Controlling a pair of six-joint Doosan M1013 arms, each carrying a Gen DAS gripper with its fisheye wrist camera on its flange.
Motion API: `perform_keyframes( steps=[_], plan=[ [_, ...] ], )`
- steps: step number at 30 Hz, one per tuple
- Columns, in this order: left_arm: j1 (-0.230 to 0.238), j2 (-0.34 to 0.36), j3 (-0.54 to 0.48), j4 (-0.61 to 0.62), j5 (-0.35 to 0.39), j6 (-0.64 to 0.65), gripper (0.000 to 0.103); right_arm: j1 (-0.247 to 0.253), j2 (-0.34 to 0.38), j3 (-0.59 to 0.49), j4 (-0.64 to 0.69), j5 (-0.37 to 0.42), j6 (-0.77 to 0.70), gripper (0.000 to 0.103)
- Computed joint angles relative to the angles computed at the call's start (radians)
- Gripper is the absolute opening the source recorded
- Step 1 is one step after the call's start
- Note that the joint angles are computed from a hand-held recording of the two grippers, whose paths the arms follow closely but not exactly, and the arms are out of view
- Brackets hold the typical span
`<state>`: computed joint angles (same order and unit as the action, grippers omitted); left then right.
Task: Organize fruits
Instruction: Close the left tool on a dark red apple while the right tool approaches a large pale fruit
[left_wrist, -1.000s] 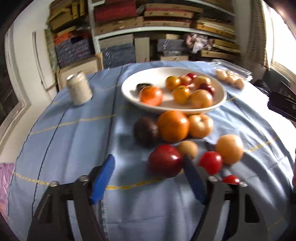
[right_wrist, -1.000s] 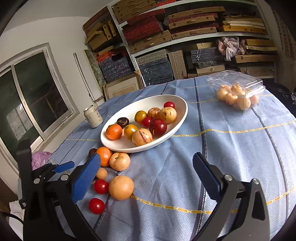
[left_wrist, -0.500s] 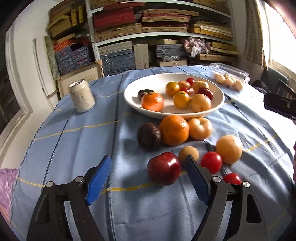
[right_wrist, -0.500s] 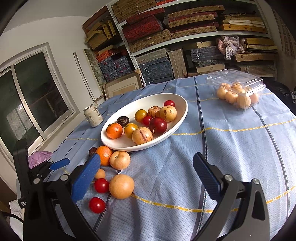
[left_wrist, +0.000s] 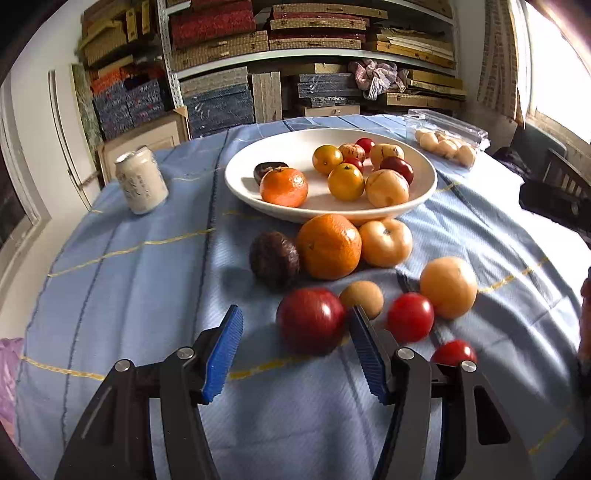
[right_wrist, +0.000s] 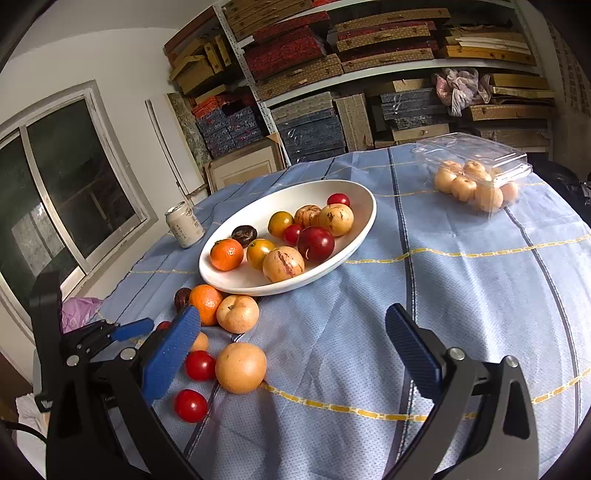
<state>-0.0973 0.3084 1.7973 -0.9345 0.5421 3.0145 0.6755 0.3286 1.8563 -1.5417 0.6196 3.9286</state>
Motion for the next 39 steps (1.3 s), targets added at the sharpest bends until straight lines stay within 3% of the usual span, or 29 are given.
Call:
perform_keyframes(
  steps=[1,2,14,18,21,29,39],
  plan=[
    [-0.002,0.006,-0.009,0.020,0.016,-0.022,0.057,0.000,0.002,-0.001,0.003,-0.002,-0.007,0.098],
    [-0.002,0.011,-0.017,0.039,0.035,-0.039,0.045,0.000,0.003,-0.002,0.005,-0.003,-0.016,0.098],
    [0.003,0.019,-0.026,0.040,0.069,-0.058,0.040,0.002,0.013,-0.019,0.032,-0.035,-0.087,0.098],
    [0.010,0.012,-0.016,0.023,0.034,-0.060,0.040,0.010,0.028,-0.051,0.118,-0.058,-0.287,0.095],
    [0.019,0.012,-0.019,0.015,0.025,-0.079,0.040,0.008,0.042,-0.075,0.219,-0.089,-0.440,0.072],
    [0.018,0.016,-0.026,0.045,0.054,-0.110,0.040,-0.003,0.071,-0.119,0.412,-0.097,-0.652,0.071],
    [0.018,0.015,-0.023,0.045,0.054,-0.108,0.040,-0.005,0.117,-0.196,0.613,-0.017,-0.915,0.067]
  ],
)
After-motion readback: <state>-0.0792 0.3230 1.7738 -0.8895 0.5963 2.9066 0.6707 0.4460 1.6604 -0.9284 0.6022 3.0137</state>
